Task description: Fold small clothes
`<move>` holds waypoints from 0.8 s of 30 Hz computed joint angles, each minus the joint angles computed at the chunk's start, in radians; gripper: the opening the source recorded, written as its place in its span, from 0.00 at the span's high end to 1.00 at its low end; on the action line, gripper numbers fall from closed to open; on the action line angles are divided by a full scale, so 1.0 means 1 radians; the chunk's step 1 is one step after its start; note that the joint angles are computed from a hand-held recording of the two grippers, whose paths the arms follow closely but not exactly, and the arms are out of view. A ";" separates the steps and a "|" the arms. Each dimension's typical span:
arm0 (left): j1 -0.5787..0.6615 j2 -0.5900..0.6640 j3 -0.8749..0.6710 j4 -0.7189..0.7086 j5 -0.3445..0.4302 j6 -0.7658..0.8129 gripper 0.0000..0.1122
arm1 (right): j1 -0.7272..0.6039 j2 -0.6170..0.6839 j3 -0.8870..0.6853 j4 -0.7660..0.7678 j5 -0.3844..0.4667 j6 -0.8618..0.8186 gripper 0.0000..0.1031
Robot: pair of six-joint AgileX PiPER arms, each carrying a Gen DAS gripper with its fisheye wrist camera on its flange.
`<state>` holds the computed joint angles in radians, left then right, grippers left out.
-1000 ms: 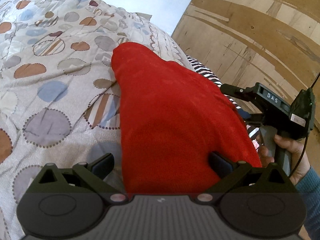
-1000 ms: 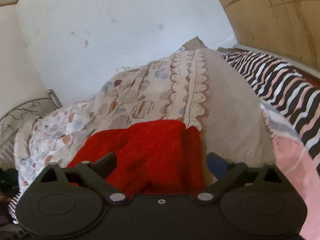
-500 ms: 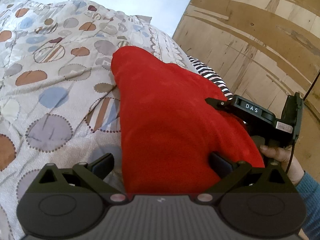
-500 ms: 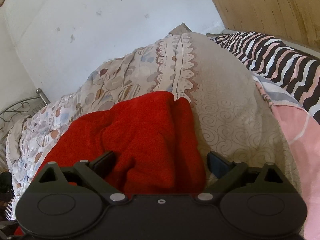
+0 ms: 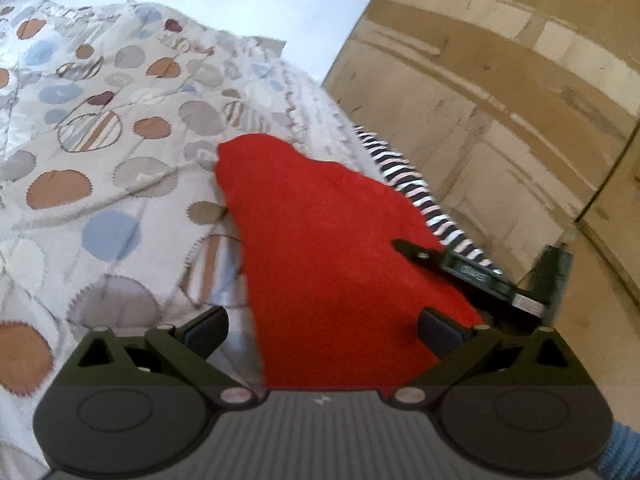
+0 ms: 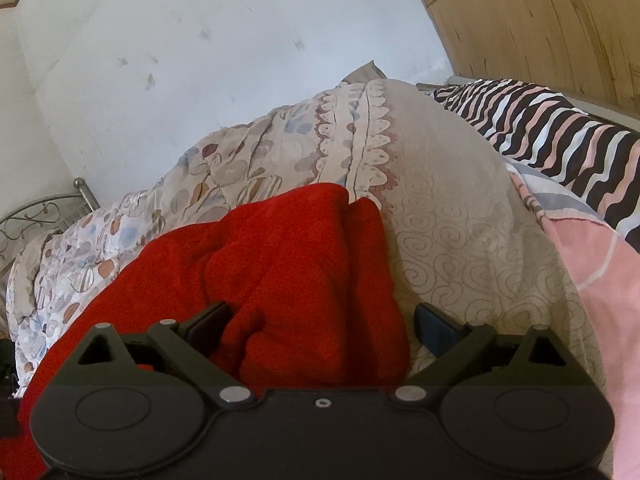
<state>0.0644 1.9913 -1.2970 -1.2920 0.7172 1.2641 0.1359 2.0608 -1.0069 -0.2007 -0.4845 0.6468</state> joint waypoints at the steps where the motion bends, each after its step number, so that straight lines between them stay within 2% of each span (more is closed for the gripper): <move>1: -0.011 0.018 -0.037 0.047 -0.017 -0.035 0.08 | 0.001 0.000 0.001 0.003 -0.003 -0.003 0.06; 3: -0.012 0.084 -0.132 0.122 0.034 -0.088 0.08 | 0.002 -0.001 0.002 0.009 0.000 -0.009 0.06; 5: 0.001 0.168 -0.261 0.193 0.142 -0.216 0.08 | 0.006 -0.005 -0.001 0.017 0.008 -0.022 0.08; 7: 0.014 0.241 -0.360 0.212 0.229 -0.283 0.08 | -0.001 -0.012 0.002 -0.036 0.001 0.021 0.18; 10: 0.036 0.348 -0.492 0.206 0.345 -0.344 0.08 | 0.002 -0.025 -0.004 -0.063 0.022 0.055 0.25; 12: 0.046 0.394 -0.550 0.197 0.388 -0.374 0.08 | -0.008 -0.025 -0.012 -0.132 0.025 0.135 0.26; 15: 0.037 0.405 -0.564 0.206 0.378 -0.387 0.08 | -0.037 -0.007 -0.035 -0.266 0.018 0.310 0.26; 17: 0.022 0.384 -0.543 0.217 0.346 -0.382 0.08 | -0.029 -0.009 -0.034 -0.237 0.023 0.282 0.27; 18: 0.014 0.375 -0.534 0.224 0.329 -0.385 0.08 | -0.020 -0.014 -0.028 -0.203 0.025 0.243 0.30; 19: 0.008 0.364 -0.525 0.233 0.317 -0.387 0.09 | -0.012 -0.020 -0.021 -0.178 0.019 0.216 0.38; 21: 0.004 0.350 -0.520 0.237 0.321 -0.384 0.20 | -0.005 -0.030 -0.012 -0.175 0.008 0.217 0.48; 24: -0.009 0.314 -0.496 0.260 0.295 -0.404 0.29 | 0.022 -0.050 -0.011 -0.096 0.041 0.119 0.53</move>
<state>0.0555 2.3053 -1.7934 -1.0323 1.0120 0.8603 0.1576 2.0104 -1.0178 -0.2964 -0.4436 0.7663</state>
